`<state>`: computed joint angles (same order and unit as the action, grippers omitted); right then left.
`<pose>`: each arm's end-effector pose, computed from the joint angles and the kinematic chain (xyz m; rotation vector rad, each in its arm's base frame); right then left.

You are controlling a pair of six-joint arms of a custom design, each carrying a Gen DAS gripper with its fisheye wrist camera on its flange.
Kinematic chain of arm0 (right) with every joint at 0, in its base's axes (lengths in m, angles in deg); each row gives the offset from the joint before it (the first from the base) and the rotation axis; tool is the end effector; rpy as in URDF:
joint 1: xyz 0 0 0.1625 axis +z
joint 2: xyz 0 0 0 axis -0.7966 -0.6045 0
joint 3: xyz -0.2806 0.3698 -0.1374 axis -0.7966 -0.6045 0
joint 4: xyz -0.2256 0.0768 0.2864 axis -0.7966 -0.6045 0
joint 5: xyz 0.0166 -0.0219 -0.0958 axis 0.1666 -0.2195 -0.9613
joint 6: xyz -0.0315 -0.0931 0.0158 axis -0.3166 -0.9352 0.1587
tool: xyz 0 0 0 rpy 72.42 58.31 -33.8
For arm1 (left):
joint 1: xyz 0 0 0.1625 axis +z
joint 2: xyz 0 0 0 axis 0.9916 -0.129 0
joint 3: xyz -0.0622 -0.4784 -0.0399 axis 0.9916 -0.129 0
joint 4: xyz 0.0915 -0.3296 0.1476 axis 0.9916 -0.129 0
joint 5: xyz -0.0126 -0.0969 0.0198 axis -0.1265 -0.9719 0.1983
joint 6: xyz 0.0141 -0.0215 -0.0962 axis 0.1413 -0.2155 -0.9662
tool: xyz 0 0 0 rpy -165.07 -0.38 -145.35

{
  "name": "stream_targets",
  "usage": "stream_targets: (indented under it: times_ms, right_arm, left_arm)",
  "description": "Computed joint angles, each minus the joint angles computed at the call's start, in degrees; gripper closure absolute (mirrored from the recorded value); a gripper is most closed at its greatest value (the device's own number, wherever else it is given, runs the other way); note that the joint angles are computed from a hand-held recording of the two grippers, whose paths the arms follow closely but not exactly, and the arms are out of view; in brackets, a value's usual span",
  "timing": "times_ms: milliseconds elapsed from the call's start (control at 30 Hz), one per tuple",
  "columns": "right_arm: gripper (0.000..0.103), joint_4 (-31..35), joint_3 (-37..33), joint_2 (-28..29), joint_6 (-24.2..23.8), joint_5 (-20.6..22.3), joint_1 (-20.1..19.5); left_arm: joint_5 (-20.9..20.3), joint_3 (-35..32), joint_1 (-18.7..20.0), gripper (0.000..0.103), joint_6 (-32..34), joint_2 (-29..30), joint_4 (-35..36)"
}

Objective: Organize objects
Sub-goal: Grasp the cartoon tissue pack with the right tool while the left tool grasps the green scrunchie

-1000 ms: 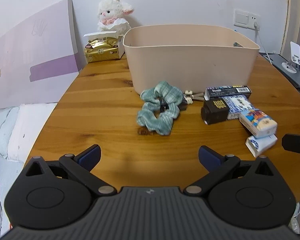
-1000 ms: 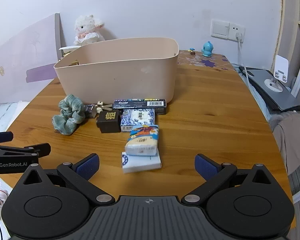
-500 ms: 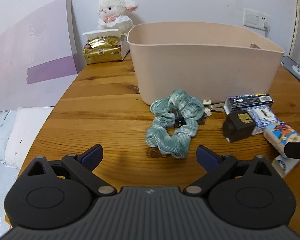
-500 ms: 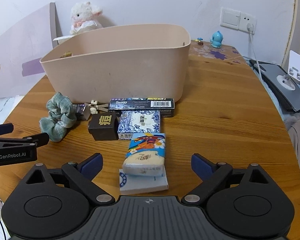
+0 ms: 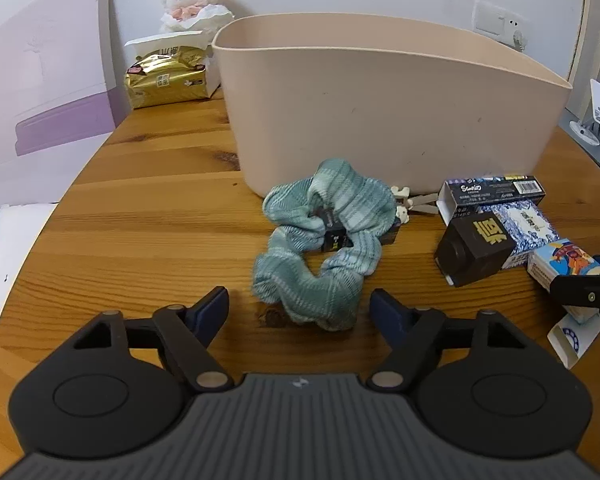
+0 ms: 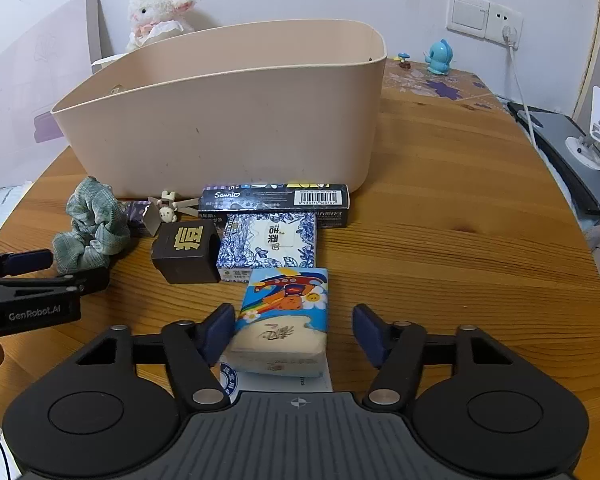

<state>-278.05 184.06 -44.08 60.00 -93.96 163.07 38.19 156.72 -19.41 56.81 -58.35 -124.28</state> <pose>0.2695 -0.5266 0.0278 0.4460 -2.3701 0.7444 -0.0439 -0.5460 0.2265 0.4983 2.2083 -0.8496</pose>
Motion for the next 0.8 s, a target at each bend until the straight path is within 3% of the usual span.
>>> stream_targets:
  times_ms: [100, 300, 467, 800]
  right_arm:
    - [0.054, -0.3, 0.1, -0.1, -0.5, 0.5, -0.3]
    - [0.061, -1.7, 0.5, -0.1, -0.9, 1.8, -0.6]
    - [0.061, -5.2, 2.1, -0.7, -1.9, 2.7, -0.6]
    - [0.061, -13.0, 4.7, -2.8, -4.7, 4.3, 0.7]
  left_arm:
    - [-0.8, -0.7, 0.4, 0.043, 0.3, 0.3, 0.3]
    - [-2.6, -1.2, 0.8, 0.08, -0.5, -0.7, 2.4]
    - [-3.3, -0.1, 0.6, 0.088, -0.9, -1.9, 1.9]
    - [-2.7, 3.2, -2.7, 0.091, 0.2, -5.2, -3.7]
